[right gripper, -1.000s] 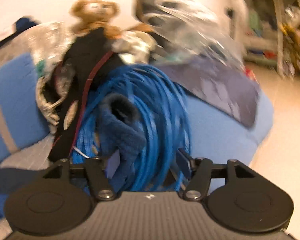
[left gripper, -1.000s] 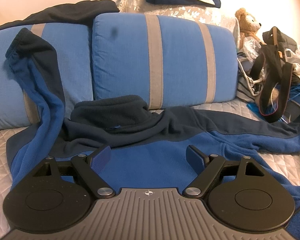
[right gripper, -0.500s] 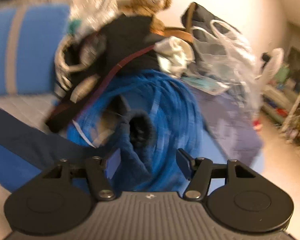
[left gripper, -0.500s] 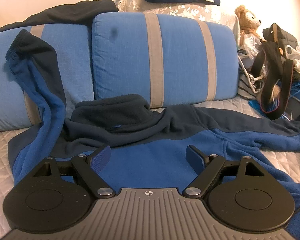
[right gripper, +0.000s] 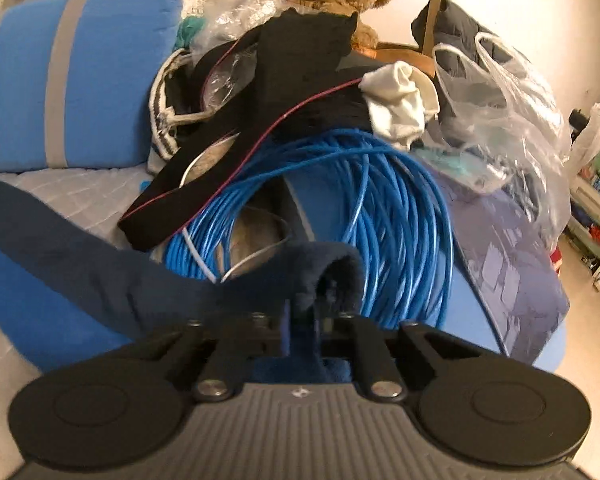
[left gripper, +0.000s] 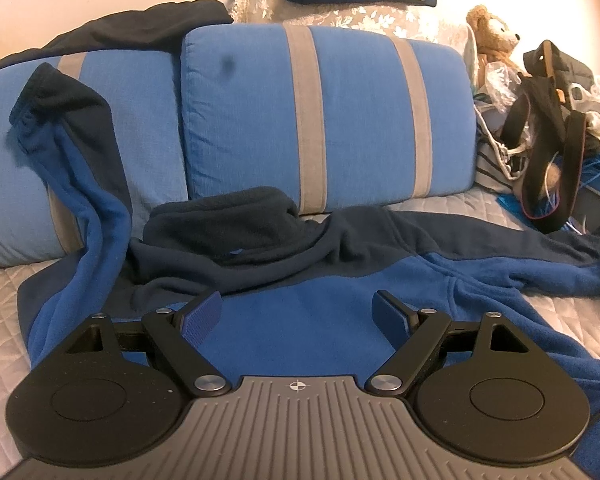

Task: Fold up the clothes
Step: 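Lower the held sleeve onto the bed beside the blue cable coil, then open the right gripper to release the sleeve and withdraw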

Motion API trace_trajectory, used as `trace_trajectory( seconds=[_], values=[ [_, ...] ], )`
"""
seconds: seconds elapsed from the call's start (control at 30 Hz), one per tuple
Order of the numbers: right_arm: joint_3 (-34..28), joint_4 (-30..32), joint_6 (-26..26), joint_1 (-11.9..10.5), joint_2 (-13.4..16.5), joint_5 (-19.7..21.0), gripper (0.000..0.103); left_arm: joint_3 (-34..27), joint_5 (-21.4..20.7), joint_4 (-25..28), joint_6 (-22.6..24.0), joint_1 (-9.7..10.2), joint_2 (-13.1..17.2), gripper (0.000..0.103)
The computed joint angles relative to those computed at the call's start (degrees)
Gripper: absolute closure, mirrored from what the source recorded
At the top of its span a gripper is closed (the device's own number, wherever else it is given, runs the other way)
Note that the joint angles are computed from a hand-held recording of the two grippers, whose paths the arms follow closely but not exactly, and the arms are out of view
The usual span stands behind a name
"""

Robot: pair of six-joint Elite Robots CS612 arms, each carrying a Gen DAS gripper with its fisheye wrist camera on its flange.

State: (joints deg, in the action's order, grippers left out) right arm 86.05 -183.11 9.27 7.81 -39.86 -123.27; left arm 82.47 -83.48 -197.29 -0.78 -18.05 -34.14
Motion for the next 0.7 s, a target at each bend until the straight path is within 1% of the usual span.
trace_trajectory(
  seconds=[0.1,0.2,0.3,0.33,0.37,0.4,0.47,0.53,0.57,0.6,0.67,0.7],
  values=[
    [-3.18,-2.14,-2.31,0.22,2.22,-4.56,0.094,-0.03,0.29,0.33,0.39,-0.07,0.01,0.020],
    [-6.87,-1.82,-4.71,0.30,4.70,-9.29,0.094,-0.05,0.67,0.39,0.63,-0.14,0.05,0.020],
    [-9.79,-0.93,-8.48,0.39,6.86,-12.55,0.093,-0.20,0.54,0.81,0.40,-0.11,0.09,0.020],
    [-10.66,-1.09,-10.14,0.47,7.56,-13.47,0.085,-0.22,0.49,0.96,0.38,-0.11,0.09,0.020],
    [-11.32,-1.04,-11.16,0.59,8.04,-14.29,0.073,-0.22,0.41,1.02,0.45,-0.10,0.08,0.020],
    [-11.73,-0.77,-11.55,0.74,8.28,-15.04,0.069,-0.19,0.29,0.93,0.54,-0.09,0.07,0.020],
    [-11.80,0.27,-10.64,0.92,8.10,-15.82,0.058,-0.10,0.02,0.57,0.70,-0.07,0.08,0.020],
    [-10.84,-0.13,-8.66,1.26,7.35,-16.15,0.030,-0.09,-0.10,0.48,0.73,-0.06,0.09,0.020],
    [-9.99,-1.25,-8.22,1.45,6.81,-15.66,0.025,-0.08,-0.15,0.48,0.69,-0.07,0.08,0.020],
    [-9.16,-2.36,-7.77,1.64,6.29,-15.17,0.022,-0.07,-0.17,0.52,0.66,-0.07,0.07,0.020],
    [-7.54,-4.56,-6.87,2.02,5.26,-14.23,0.022,-0.08,-0.27,0.52,0.57,-0.06,0.05,0.020],
    [-6.66,-5.77,-6.77,2.18,4.71,-13.04,0.022,-0.09,-0.32,0.49,0.56,-0.05,0.05,0.020]
  ],
)
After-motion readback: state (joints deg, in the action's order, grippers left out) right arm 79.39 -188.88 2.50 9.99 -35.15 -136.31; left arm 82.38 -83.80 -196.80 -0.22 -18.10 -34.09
